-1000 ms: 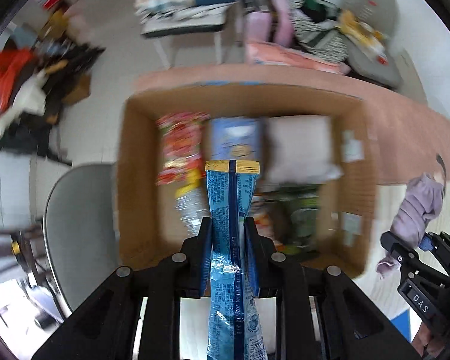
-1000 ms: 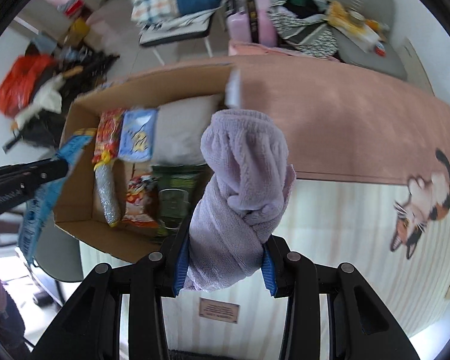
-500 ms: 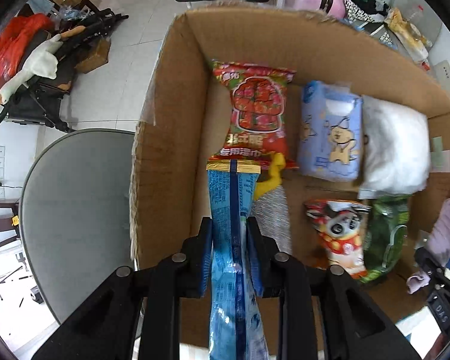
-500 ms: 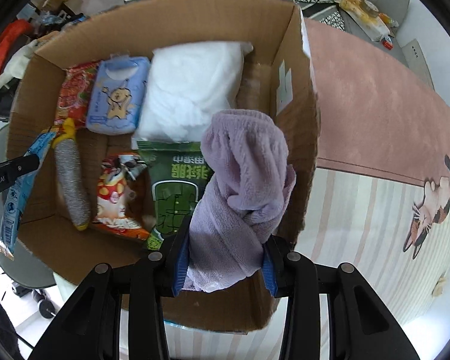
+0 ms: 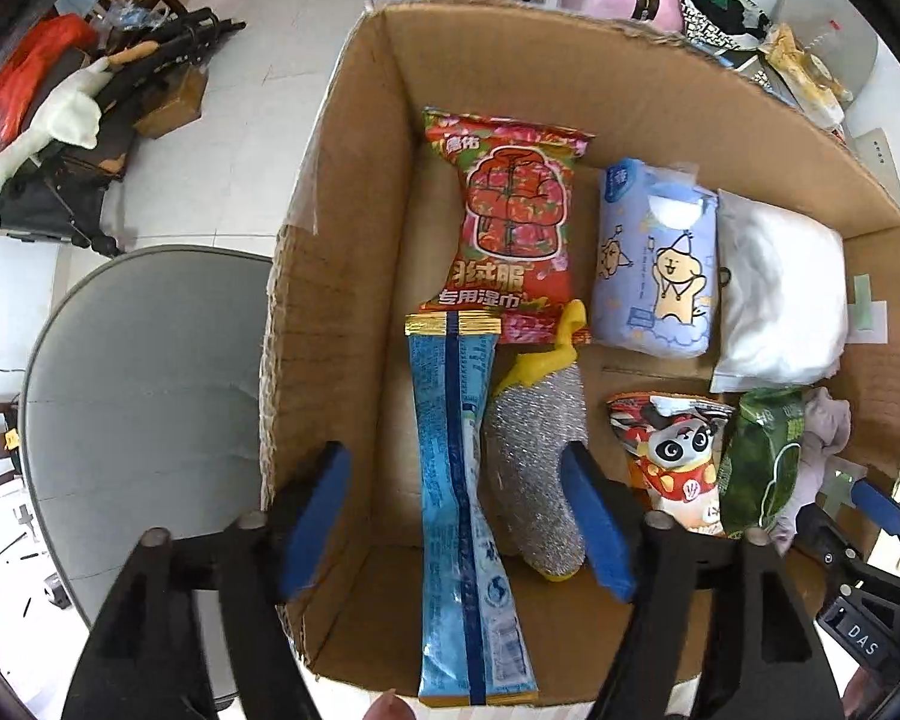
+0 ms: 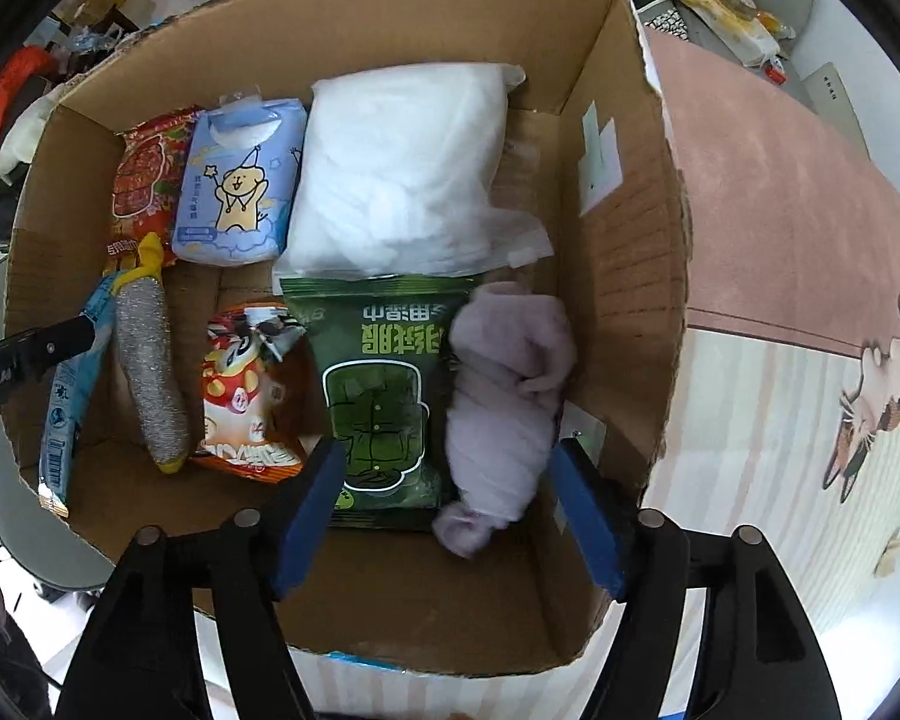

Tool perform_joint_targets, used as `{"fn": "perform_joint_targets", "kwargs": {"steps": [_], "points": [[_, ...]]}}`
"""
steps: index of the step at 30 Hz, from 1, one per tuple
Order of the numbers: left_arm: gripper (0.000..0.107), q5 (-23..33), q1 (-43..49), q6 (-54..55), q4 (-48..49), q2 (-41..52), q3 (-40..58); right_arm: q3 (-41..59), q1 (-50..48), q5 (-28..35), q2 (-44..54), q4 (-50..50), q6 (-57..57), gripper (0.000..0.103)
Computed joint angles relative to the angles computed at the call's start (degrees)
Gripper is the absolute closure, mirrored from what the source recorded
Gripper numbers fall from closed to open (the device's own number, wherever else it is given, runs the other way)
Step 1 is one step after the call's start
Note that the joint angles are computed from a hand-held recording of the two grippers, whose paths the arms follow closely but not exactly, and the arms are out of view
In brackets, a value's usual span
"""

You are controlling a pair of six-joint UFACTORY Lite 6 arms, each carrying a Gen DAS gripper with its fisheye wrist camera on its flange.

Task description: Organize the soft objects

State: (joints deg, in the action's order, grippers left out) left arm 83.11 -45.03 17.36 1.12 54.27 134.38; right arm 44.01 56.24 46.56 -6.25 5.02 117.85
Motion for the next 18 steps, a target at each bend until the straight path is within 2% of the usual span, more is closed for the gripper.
{"fn": "perform_joint_targets", "kwargs": {"steps": [1, 2, 5, 7, 9, 11, 14, 18], "points": [[0.022, -0.2, -0.1, 0.1, 0.1, -0.6, -0.4, 0.6, -0.2, 0.6, 0.3, 0.0, -0.4, 0.029], [0.019, -0.3, -0.1, 0.6, -0.2, -1.3, -0.9, 1.2, -0.2, 1.0, 0.3, -0.2, -0.3, 0.028], [0.017, 1.0, 0.0, 0.6, -1.0, -2.2, -0.3, 3.3, -0.5, 2.5, 0.9, -0.6, -0.2, 0.017], [0.018, 2.0, 0.4, 1.2, -1.2, -3.2, -0.4, 4.2, 0.1, 3.2, 0.7, -1.6, 0.9, 0.016], [0.018, -2.4, -0.1, 2.0, 0.5, -8.8, -8.1, 4.8, 0.7, 3.6, 0.5, -2.2, 2.2, 0.016], [0.017, -11.3, -2.6, 1.7, 8.9, -16.4, -20.1, 5.8, 1.2, 4.3, 0.6, -2.8, 3.0, 0.016], [0.017, -24.7, -7.5, -4.8, 25.7, -26.0, -37.5, 7.1, 2.4, 5.8, 1.0, -3.6, 4.4, 0.016], [0.017, -27.5, -8.4, -8.4, 31.5, -25.6, -42.8, 9.5, 1.7, 6.6, 2.5, -4.5, 4.0, 0.016]]}}
